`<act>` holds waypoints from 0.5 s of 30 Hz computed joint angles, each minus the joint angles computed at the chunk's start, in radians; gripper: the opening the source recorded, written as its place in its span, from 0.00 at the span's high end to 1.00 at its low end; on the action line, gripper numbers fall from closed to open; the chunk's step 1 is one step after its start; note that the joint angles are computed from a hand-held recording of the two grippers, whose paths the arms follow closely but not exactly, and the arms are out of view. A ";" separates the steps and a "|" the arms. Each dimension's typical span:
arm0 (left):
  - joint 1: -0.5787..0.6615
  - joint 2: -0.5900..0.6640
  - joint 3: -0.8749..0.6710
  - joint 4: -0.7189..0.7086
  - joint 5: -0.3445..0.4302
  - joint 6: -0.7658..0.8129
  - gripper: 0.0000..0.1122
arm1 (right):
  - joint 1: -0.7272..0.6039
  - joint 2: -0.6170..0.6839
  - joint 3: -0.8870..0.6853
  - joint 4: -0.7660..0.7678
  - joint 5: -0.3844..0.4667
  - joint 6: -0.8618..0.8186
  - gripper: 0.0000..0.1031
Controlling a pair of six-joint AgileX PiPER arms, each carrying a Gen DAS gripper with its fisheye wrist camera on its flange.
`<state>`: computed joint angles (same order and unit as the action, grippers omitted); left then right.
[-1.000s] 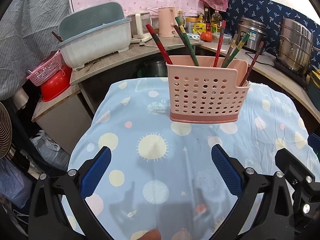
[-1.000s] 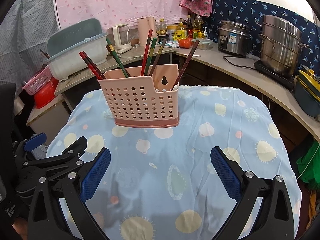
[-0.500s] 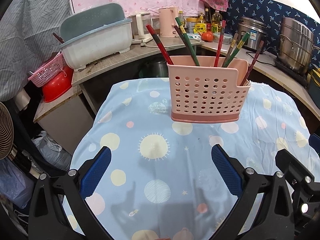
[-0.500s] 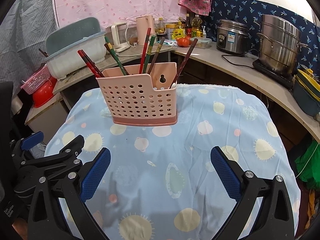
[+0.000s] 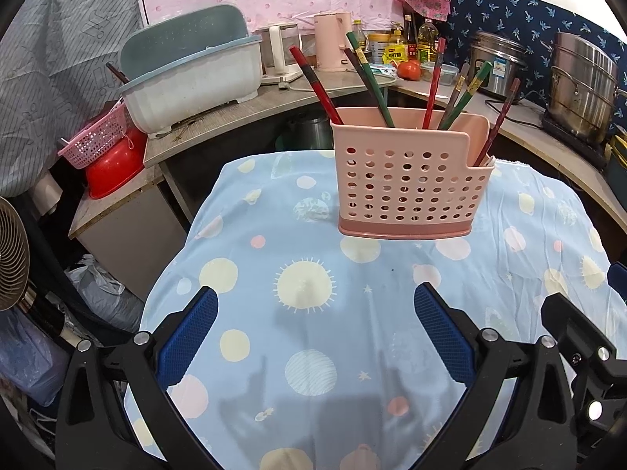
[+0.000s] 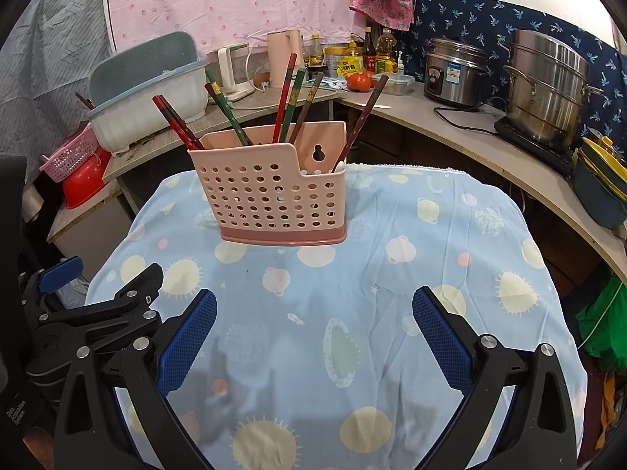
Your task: Organize utensils
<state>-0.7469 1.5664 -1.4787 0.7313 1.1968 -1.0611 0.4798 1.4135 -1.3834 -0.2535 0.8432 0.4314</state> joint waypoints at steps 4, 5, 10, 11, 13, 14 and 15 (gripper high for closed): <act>0.001 0.001 -0.001 -0.002 0.002 0.001 0.15 | -0.001 0.000 0.000 0.002 -0.001 -0.003 0.06; 0.000 0.001 0.000 -0.001 0.002 0.001 0.15 | -0.002 -0.001 0.000 0.003 -0.001 -0.004 0.06; 0.001 0.002 -0.001 -0.004 0.001 0.004 0.15 | -0.002 0.000 0.000 0.003 -0.001 -0.004 0.06; 0.001 0.002 0.000 -0.004 0.001 0.004 0.15 | -0.002 0.000 0.000 0.003 -0.001 -0.004 0.06; 0.001 0.002 0.002 -0.005 -0.001 0.005 0.15 | -0.002 0.000 -0.001 0.003 0.000 -0.005 0.06; 0.000 0.003 0.001 -0.004 -0.001 0.006 0.15 | -0.002 0.000 -0.001 0.003 0.000 -0.005 0.06; 0.000 0.003 0.001 -0.003 -0.001 0.007 0.15 | -0.001 -0.001 0.000 0.002 0.000 -0.004 0.06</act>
